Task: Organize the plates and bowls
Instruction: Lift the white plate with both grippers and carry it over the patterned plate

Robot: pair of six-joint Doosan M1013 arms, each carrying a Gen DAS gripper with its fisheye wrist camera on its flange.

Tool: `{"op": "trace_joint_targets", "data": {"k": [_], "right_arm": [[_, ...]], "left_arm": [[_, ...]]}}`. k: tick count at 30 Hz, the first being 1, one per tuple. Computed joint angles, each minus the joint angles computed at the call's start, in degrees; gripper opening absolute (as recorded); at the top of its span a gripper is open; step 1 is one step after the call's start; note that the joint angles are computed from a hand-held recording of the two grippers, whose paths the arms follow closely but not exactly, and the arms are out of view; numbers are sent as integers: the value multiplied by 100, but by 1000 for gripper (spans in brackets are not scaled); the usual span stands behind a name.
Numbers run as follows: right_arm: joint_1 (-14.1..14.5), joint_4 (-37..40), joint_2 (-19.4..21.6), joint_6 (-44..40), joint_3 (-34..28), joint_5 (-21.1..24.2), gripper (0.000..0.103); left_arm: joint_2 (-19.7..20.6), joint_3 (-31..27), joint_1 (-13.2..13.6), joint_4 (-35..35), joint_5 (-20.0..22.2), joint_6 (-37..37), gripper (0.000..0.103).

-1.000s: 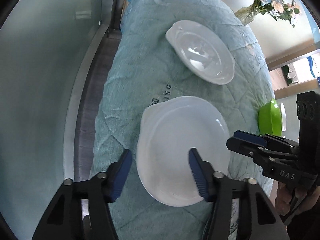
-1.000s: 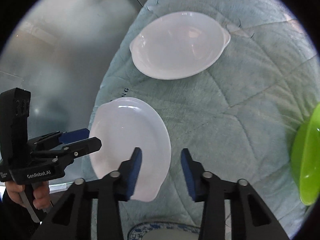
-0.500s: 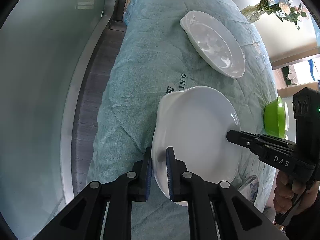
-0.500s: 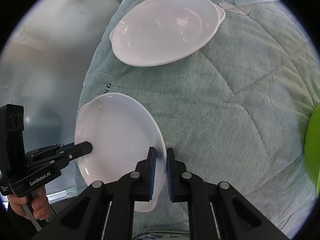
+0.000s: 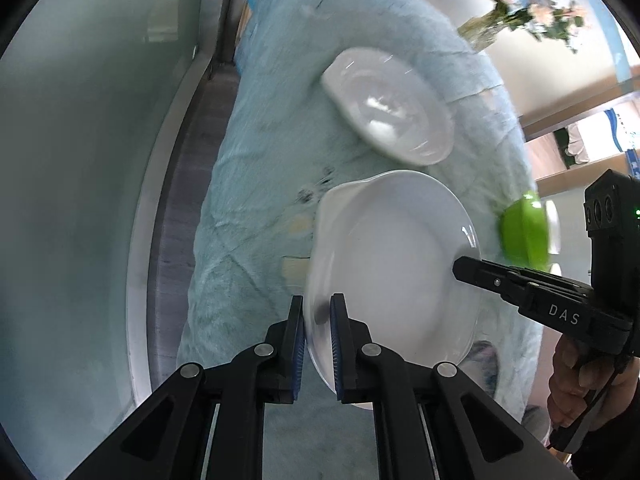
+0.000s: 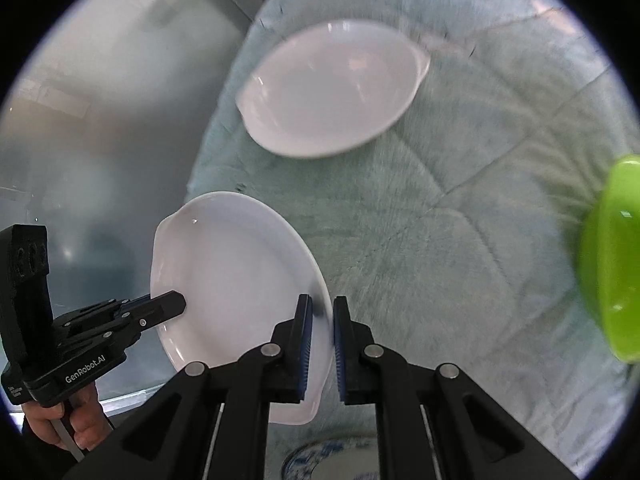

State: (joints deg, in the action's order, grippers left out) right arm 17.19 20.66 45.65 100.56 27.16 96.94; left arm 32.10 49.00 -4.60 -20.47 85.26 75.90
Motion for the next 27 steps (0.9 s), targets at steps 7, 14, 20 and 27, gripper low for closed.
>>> {"op": "trace_joint_targets", "data": {"k": [7, 14, 20, 27], "right_arm": [[-90, -211, -589, 28, 186, -423, 9], [-182, -468, -1359, 130, 810, -1111, 9], [-286, -608, -1788, 213, 1150, -1404, 9], [-383, -541, -2240, 329, 1486, -1623, 9]], "left_arm": [[-208, -597, -208, 220, 4, -44, 7], [-431, -996, -505, 235, -69, -109, 7], [-554, -1219, -724, 270, -1, -176, 7], [-752, -1371, -982, 401, 88, -239, 7]]}}
